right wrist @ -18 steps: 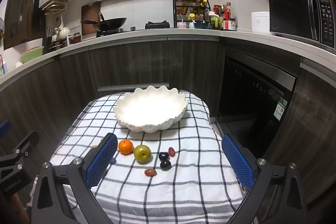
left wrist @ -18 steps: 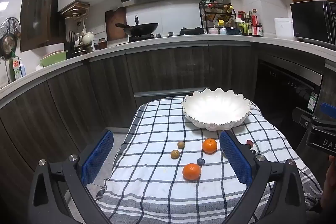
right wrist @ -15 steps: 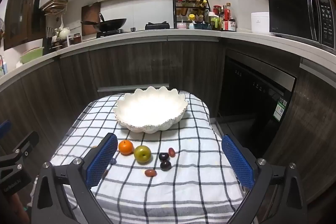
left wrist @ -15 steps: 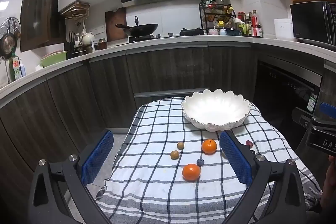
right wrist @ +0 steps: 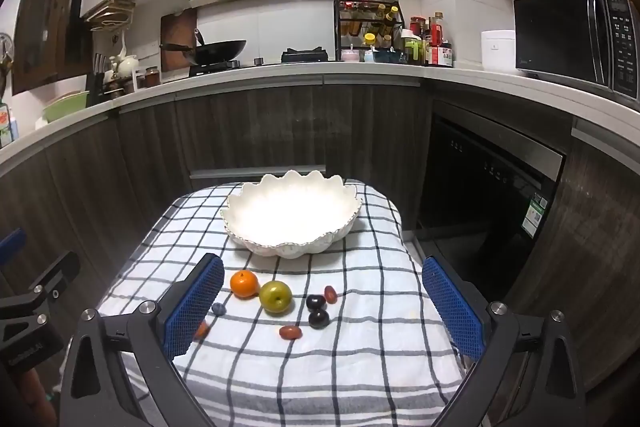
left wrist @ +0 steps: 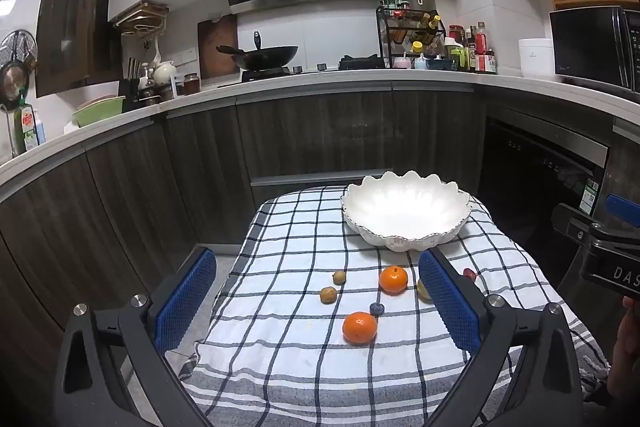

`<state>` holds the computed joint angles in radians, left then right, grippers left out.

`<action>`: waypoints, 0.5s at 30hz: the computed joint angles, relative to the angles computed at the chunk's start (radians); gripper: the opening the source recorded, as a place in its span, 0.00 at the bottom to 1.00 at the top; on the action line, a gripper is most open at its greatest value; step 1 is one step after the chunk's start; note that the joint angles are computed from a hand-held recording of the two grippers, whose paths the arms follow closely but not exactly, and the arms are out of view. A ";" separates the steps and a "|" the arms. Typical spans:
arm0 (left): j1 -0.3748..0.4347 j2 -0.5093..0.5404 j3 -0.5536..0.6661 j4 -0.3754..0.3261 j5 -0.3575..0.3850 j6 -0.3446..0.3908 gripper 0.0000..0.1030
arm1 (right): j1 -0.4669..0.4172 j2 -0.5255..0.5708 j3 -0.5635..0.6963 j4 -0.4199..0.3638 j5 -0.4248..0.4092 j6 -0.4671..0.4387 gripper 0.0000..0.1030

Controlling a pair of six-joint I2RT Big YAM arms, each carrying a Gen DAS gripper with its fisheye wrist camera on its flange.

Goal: Organize fruits

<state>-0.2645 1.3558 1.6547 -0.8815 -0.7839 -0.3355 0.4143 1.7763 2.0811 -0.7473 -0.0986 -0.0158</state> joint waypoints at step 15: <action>-0.001 -0.002 -0.007 0.005 0.002 -0.001 1.00 | 0.001 -0.003 -0.001 -0.005 -0.004 -0.002 0.98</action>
